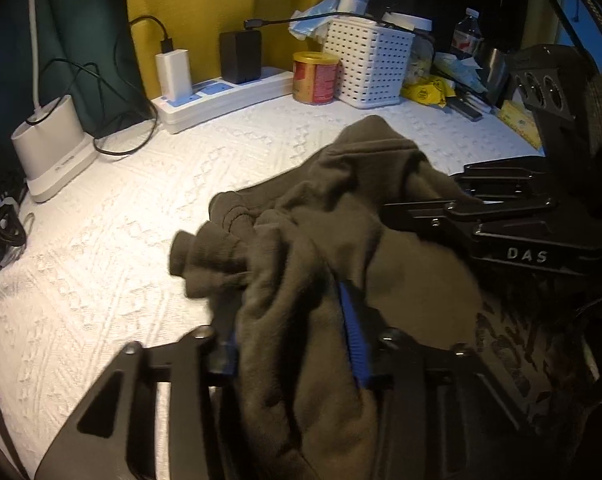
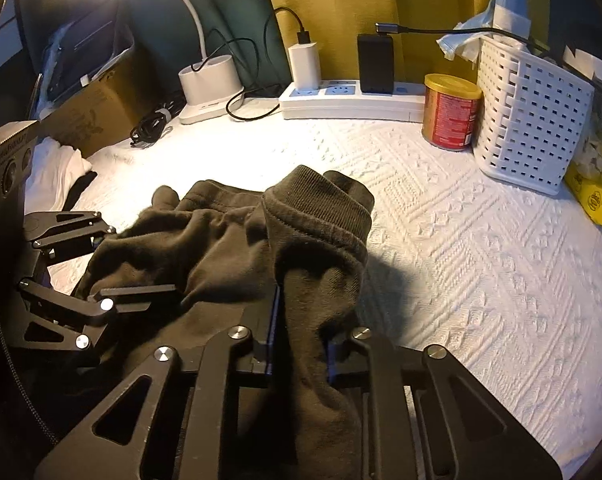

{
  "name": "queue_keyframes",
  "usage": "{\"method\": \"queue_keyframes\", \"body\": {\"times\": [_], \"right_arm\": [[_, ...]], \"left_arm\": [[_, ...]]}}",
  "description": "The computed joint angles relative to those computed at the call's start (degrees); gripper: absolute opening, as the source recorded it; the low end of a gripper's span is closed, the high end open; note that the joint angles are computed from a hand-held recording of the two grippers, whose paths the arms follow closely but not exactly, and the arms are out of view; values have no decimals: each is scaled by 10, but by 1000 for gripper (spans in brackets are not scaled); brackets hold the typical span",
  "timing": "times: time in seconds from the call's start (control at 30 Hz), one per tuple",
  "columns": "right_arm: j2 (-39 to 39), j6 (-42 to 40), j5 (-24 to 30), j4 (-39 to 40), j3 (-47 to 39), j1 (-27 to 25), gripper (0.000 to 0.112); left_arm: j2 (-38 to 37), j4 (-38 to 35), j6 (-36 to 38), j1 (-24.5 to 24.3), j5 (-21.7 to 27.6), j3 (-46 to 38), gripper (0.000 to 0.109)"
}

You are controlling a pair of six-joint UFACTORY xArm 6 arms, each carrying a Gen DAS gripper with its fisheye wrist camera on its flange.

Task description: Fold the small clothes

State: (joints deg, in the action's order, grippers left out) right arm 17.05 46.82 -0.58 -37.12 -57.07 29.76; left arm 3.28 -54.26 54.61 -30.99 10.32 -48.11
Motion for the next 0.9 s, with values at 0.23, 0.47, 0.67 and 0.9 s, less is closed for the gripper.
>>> {"method": "queue_keyframes", "body": {"times": [0.23, 0.47, 0.67, 0.9], "right_arm": [[-4, 71, 4, -74, -2, -2, 15], [-17, 159, 2, -160, 6, -3, 14], [-34, 230, 2, -227, 17, 3, 14], [-60, 355, 11, -343, 24, 18, 12]], "left_arm": [[-6, 4, -15, -6, -9, 8, 28], [-22, 17, -40, -12, -16, 27, 26], [-47, -5, -39, -21, -25, 53, 26], [-80, -24, -28, -33, -43, 78, 25]]}}
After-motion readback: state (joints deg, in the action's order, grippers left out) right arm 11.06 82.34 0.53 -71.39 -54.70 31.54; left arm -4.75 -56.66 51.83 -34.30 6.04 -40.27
